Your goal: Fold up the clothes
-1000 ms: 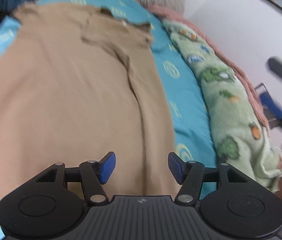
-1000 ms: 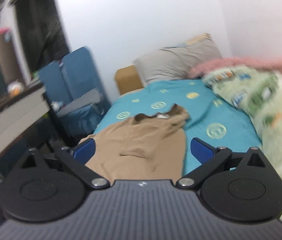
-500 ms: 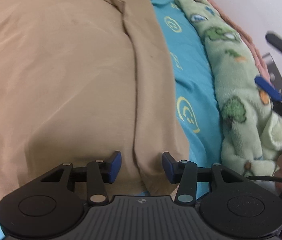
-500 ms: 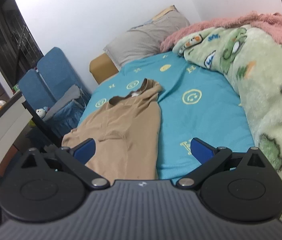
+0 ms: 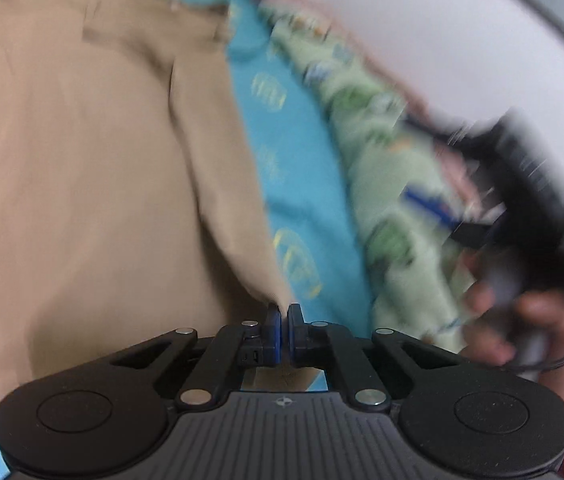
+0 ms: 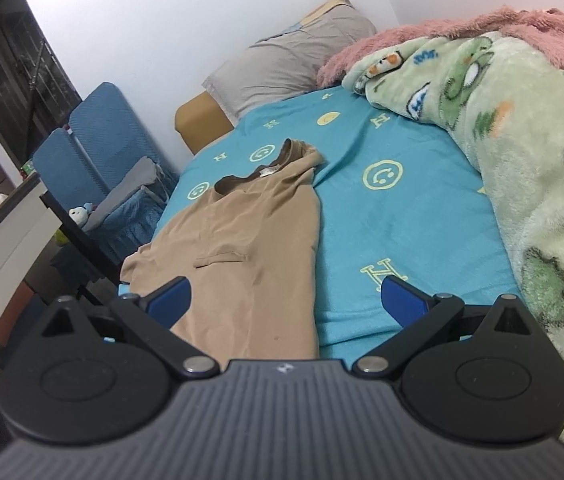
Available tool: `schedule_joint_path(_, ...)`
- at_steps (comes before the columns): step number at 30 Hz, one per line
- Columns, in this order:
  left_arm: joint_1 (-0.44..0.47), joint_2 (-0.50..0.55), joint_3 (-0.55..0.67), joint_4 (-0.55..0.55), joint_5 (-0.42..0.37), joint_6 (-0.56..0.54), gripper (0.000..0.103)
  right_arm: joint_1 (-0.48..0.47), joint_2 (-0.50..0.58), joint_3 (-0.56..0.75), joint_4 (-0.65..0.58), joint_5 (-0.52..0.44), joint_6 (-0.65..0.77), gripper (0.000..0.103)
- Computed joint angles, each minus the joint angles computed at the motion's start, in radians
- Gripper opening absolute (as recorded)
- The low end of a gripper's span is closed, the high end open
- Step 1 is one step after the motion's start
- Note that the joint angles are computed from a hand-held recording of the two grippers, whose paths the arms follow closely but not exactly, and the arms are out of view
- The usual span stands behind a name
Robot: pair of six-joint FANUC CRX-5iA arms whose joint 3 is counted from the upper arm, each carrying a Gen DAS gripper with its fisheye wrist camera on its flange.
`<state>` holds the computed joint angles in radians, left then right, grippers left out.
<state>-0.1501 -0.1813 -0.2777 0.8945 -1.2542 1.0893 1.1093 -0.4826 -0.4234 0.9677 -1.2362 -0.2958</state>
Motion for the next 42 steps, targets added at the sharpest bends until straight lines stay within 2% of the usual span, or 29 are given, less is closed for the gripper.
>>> schedule_joint_path(4, 0.060, -0.029, -0.020, 0.065, 0.045, 0.017, 0.004, -0.023, -0.025, -0.004, -0.076, 0.070, 0.037, 0.103)
schedule_joint_path(7, 0.100, -0.032, -0.021, 0.066, 0.070, 0.075, 0.004, -0.070, -0.057, -0.008, -0.208, 0.212, 0.092, 0.103)
schedule_joint_path(12, 0.137, -0.030, -0.011, 0.060, 0.096, 0.143, 0.004, -0.192, -0.102, -0.058, -0.506, 0.587, 0.168, 0.103)
schedule_joint_path(14, 0.147, -0.029, -0.013, 0.072, 0.097, 0.143, 0.004, -0.215, -0.073, -0.044, -0.620, 0.663, 0.241, 0.103)
schedule_joint_path(18, 0.157, -0.029, -0.007, 0.053, 0.105, 0.129, 0.004, -0.256, -0.019, 0.021, -0.903, 0.737, 0.452, 0.103)
schedule_joint_path(21, 0.160, -0.029, -0.010, 0.044, 0.101, 0.135, 0.004, -0.237, -0.041, -0.012, -0.926, 0.819, 0.433, 0.103)
schedule_joint_path(25, 0.173, -0.025, -0.016, 0.059, 0.072, 0.130, 0.004, -0.185, -0.087, -0.108, -0.740, 0.933, 0.200, 0.103)
schedule_joint_path(26, 0.174, -0.023, -0.017, 0.060, 0.063, 0.127, 0.004, -0.177, -0.094, -0.111, -0.735, 0.937, 0.190, 0.103)
schedule_joint_path(27, 0.175, -0.022, -0.020, 0.063, 0.053, 0.127, 0.004, -0.165, -0.096, -0.089, -0.764, 0.901, 0.233, 0.103)
schedule_joint_path(29, 0.174, -0.015, -0.024, 0.070, 0.029, 0.127, 0.004, -0.142, -0.088, -0.014, -0.835, 0.775, 0.364, 0.103)
schedule_joint_path(30, 0.173, -0.010, -0.026, 0.073, 0.016, 0.128, 0.004, -0.120, -0.085, 0.007, -0.819, 0.722, 0.378, 0.103)
schedule_joint_path(34, 0.164, 0.013, -0.030, 0.059, -0.041, 0.174, 0.004, -0.022, -0.080, 0.067, -0.716, 0.517, 0.344, 0.103)
schedule_joint_path(37, 0.136, 0.032, 0.004, -0.033, -0.092, 0.185, 0.004, 0.040, -0.115, 0.026, -0.550, 0.461, 0.187, 0.103)
schedule_joint_path(39, 0.102, 0.039, 0.045, -0.140, -0.124, 0.182, 0.004, 0.076, -0.127, 0.014, -0.441, 0.394, 0.108, 0.103)
schedule_joint_path(41, 0.067, 0.040, 0.073, -0.222, -0.140, 0.181, 0.004, 0.095, -0.118, 0.027, -0.368, 0.315, 0.083, 0.103)
schedule_joint_path(42, 0.060, 0.036, 0.072, -0.229, -0.138, 0.177, 0.004, 0.078, -0.090, 0.055, -0.361, 0.283, 0.117, 0.103)
